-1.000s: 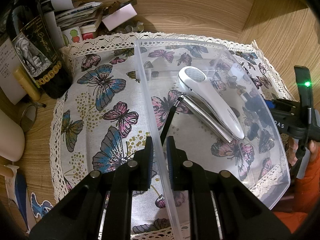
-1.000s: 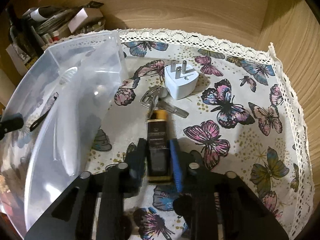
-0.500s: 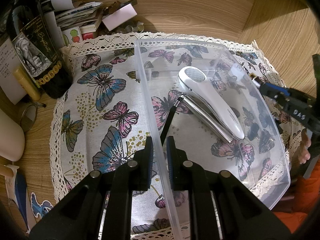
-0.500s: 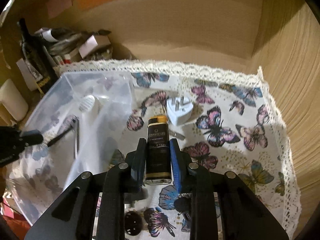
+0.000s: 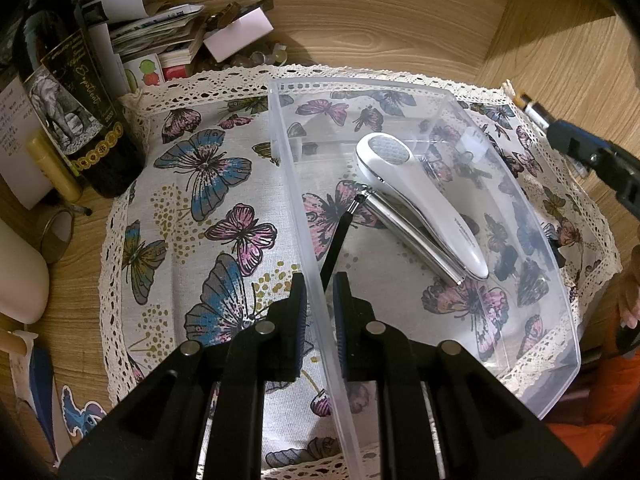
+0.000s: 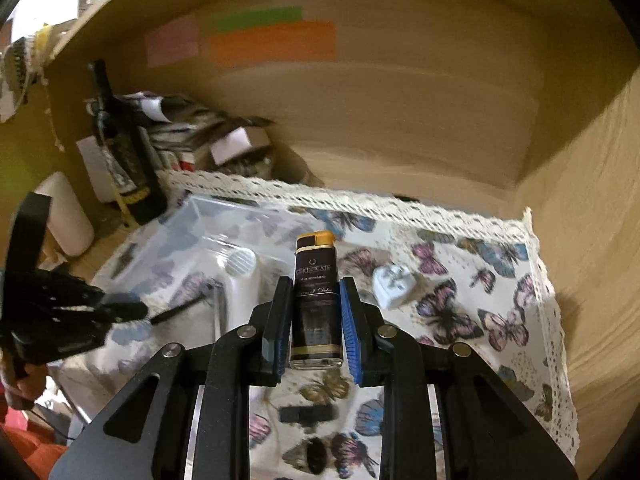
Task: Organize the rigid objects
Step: 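Carry the black-and-gold bottle into the container and open the right tool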
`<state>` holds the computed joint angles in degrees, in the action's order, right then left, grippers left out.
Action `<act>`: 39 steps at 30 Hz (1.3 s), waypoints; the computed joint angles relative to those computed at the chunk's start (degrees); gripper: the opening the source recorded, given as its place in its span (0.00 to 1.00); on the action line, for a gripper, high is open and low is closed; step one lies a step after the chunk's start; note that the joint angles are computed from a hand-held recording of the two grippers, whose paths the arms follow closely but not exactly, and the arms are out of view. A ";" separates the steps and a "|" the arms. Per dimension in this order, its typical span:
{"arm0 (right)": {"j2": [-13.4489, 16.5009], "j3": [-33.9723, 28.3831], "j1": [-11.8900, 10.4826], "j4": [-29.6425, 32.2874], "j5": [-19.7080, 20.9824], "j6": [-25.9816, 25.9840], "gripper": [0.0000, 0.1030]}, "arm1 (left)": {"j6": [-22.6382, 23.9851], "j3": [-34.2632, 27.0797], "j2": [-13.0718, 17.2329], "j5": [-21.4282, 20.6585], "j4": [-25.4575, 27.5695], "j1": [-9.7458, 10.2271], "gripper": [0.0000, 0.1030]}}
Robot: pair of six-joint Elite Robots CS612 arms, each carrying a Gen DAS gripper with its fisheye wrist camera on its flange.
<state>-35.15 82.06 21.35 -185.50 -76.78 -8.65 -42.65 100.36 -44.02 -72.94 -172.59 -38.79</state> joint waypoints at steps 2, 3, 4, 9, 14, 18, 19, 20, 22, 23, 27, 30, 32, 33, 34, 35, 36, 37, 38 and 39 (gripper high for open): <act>0.12 -0.28 0.19 -0.27 1.27 -0.59 0.21 | 0.00 0.00 0.00 0.00 0.00 0.00 0.13; 0.15 -0.39 0.31 -0.18 1.70 -0.85 0.21 | -0.02 0.01 0.00 -0.01 -0.03 0.00 0.13; 0.28 -0.64 0.45 0.06 2.26 -1.19 0.21 | -0.02 -0.01 0.00 0.00 -0.01 0.00 0.13; 1.24 -2.45 1.24 3.38 4.17 -3.53 0.21 | -0.06 0.00 0.00 0.00 -0.03 -0.01 0.13; 2.33 -4.52 1.90 8.34 5.39 -5.45 0.21 | 0.04 -0.07 0.04 0.02 0.00 0.01 0.13; 2.84 -5.53 2.11 11.26 6.08 -6.29 0.21 | 0.04 -0.08 0.04 0.02 0.00 0.01 0.13; 2.96 -5.78 2.18 12.05 6.20 -6.69 0.21 | 0.04 -0.08 0.04 0.02 0.00 0.01 0.13; 3.00 -5.88 2.23 12.56 6.23 -7.01 0.21 | 0.04 -0.08 0.04 0.02 0.00 0.01 0.13; 3.12 -6.24 2.46 14.34 6.05 -8.70 0.21 | 0.04 -0.08 0.04 0.02 0.00 0.01 0.13; 3.19 -6.42 2.58 15.10 5.80 -9.24 0.21 | 0.04 -0.08 0.04 0.02 0.00 0.01 0.13; 3.70 -7.37 2.89 17.58 4.98 -10.34 0.21 | 0.00 -0.08 0.05 0.02 -0.02 0.00 0.13; 3.88 -7.62 2.86 17.87 4.88 -9.92 0.21 | 0.00 -0.08 0.05 0.02 -0.01 -0.01 0.13; 3.85 -7.64 2.72 17.72 5.18 -9.40 0.21 | 0.04 -0.07 0.05 0.06 0.01 -0.01 0.13; 3.81 -7.58 2.65 17.40 5.21 -9.12 0.21 | 0.05 -0.06 0.02 0.10 0.03 -0.02 0.13; 3.73 -7.43 2.55 17.00 5.24 -8.83 0.21 | 0.05 -0.06 0.05 0.05 0.00 0.00 0.13; 3.65 -7.30 2.47 16.66 5.30 -8.58 0.21 | 0.02 -0.06 0.05 0.02 -0.04 0.00 0.13; 3.57 -7.18 2.37 16.33 5.38 -8.31 0.22 | 0.02 -0.06 0.05 0.02 -0.04 0.00 0.13; 3.45 -6.97 2.27 15.86 5.39 -8.02 0.22 | 0.02 -0.06 0.05 0.02 -0.04 0.00 0.13; 3.32 -6.72 2.16 15.28 5.39 -7.68 0.22 | 0.02 -0.06 0.05 0.02 -0.04 0.00 0.13; 3.22 -6.52 2.07 14.76 5.37 -7.40 0.22 | 0.09 -0.04 0.05 0.07 -0.09 -0.01 0.13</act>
